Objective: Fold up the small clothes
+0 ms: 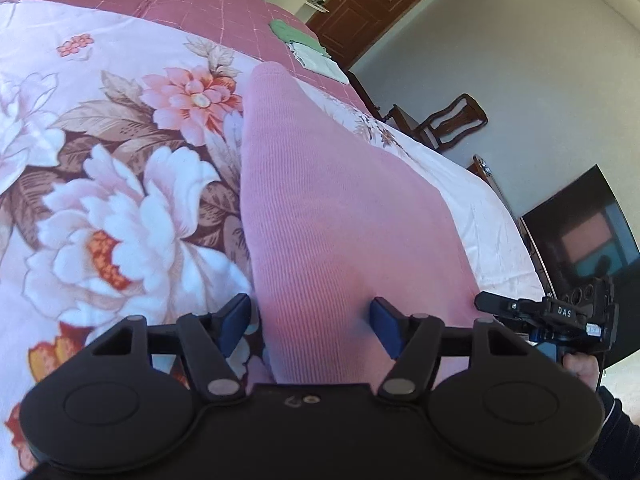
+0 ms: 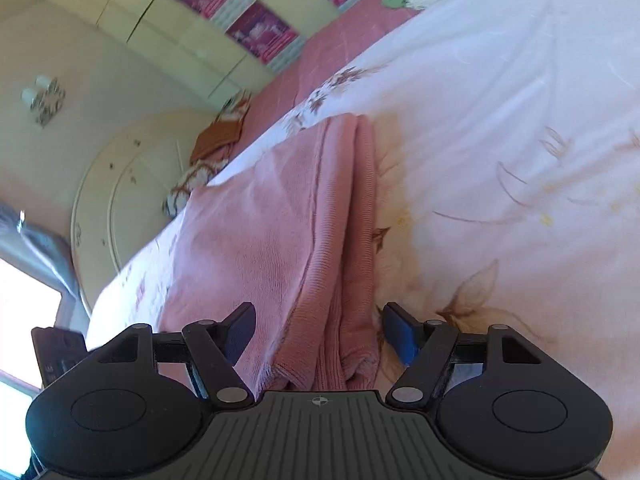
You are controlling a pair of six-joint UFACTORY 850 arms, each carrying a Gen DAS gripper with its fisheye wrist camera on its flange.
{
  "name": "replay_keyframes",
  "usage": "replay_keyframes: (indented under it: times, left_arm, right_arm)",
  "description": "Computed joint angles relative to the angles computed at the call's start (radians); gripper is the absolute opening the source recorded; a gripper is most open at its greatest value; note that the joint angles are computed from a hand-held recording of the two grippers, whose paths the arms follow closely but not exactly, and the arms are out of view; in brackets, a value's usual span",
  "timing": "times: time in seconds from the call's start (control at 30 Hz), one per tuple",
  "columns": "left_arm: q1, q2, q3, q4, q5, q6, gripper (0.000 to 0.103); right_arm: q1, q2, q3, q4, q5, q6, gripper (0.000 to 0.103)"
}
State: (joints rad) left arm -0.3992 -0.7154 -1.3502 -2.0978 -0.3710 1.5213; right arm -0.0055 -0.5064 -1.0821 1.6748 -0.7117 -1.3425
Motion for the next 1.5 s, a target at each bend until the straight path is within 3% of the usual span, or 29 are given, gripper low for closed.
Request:
replay_keyframes:
  times: [0.2,0.37,0.47,0.53,0.6,0.7,0.87,1.03,1.2,1.5]
  left_arm:
    - [-0.010,-0.032,-0.065,0.118,0.035,-0.103,0.065]
    - [-0.024,-0.036,-0.077,0.105,0.074,-0.071,0.064]
    - [-0.032,-0.041,-0.086,0.073,0.093,-0.042,0.064]
    - [-0.036,-0.045,-0.095,0.060,0.106,-0.034,0.062]
    - [-0.040,-0.049,-0.103,0.048,0.116,-0.022,0.055]
    - [-0.052,-0.052,-0.120,0.056,0.152,-0.004,0.045]
    - [-0.080,-0.030,-0.108,-0.163,0.218,0.304,0.038]
    - [-0.084,0.001,-0.070,-0.363,0.196,0.536,0.035]
    - [-0.083,0.050,-0.025,-0.488,0.167,0.698,0.034]
    - [-0.002,0.234,0.190,-0.506,0.063,0.784,0.034]
  right_arm:
    - [-0.002,-0.058,-0.072,-0.055,-0.057,0.008,0.069]
    - [0.020,-0.044,-0.055,-0.021,-0.016,-0.088,0.069]
    - [0.051,-0.039,-0.062,0.002,0.058,-0.132,0.069]
    - [0.097,-0.022,-0.062,0.004,0.162,-0.181,0.069]
    - [0.137,-0.007,-0.059,0.001,0.255,-0.212,0.067]
    - [0.170,0.008,-0.043,0.039,0.324,-0.268,0.046]
    - [0.216,0.051,0.006,0.317,0.422,-0.553,0.022]
    - [0.259,0.084,0.036,0.648,0.467,-0.886,0.019]
    - [0.290,0.113,0.038,0.800,0.477,-1.045,0.019]
    - [0.402,0.159,0.033,1.083,0.495,-1.273,0.018]
